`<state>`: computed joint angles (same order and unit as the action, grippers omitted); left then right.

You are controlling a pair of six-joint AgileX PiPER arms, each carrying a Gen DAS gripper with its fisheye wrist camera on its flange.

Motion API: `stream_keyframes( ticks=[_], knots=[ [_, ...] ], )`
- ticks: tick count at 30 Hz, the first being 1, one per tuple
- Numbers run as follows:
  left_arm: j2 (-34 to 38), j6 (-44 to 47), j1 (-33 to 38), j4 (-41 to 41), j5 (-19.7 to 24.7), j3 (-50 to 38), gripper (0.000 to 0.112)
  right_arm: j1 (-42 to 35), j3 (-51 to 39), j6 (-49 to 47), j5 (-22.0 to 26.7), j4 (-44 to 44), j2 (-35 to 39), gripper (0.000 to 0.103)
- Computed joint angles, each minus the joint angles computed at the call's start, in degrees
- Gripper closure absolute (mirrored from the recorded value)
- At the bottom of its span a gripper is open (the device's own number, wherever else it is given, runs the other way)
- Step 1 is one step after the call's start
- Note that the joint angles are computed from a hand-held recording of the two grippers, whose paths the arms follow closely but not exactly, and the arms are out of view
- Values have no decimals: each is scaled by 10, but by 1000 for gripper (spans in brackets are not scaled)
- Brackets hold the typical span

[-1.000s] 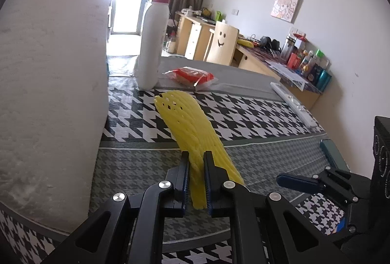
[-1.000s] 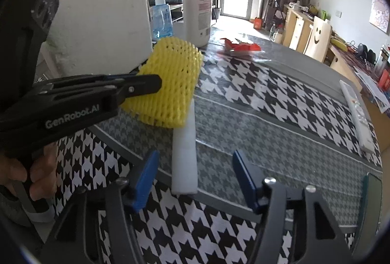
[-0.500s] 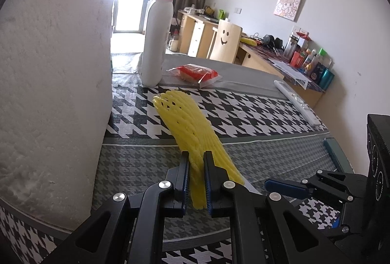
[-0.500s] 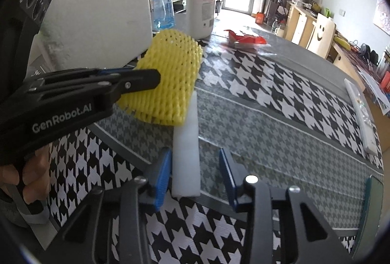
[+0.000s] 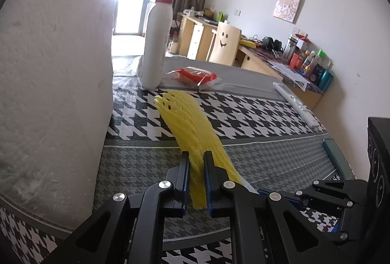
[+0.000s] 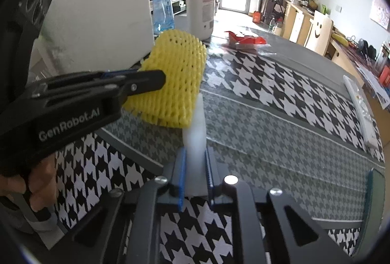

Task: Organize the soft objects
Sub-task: 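Close the left gripper on the yellow foam net while the right gripper grasps the white stick, then lift and carry the yellow net and white stick over the styrofoam box with both tools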

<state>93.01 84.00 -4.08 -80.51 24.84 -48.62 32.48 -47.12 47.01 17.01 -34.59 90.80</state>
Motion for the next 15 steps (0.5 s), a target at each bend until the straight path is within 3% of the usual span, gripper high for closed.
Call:
stream_keyframes(
  ticks=[3, 15],
  knots=[
    [-5, 16, 5, -14, 7, 5, 100, -11, 10, -49, -17, 61, -10, 87],
    [-27, 33, 18, -24, 39, 13, 100, -31, 56, 85, -42, -13, -51, 87]
  ],
)
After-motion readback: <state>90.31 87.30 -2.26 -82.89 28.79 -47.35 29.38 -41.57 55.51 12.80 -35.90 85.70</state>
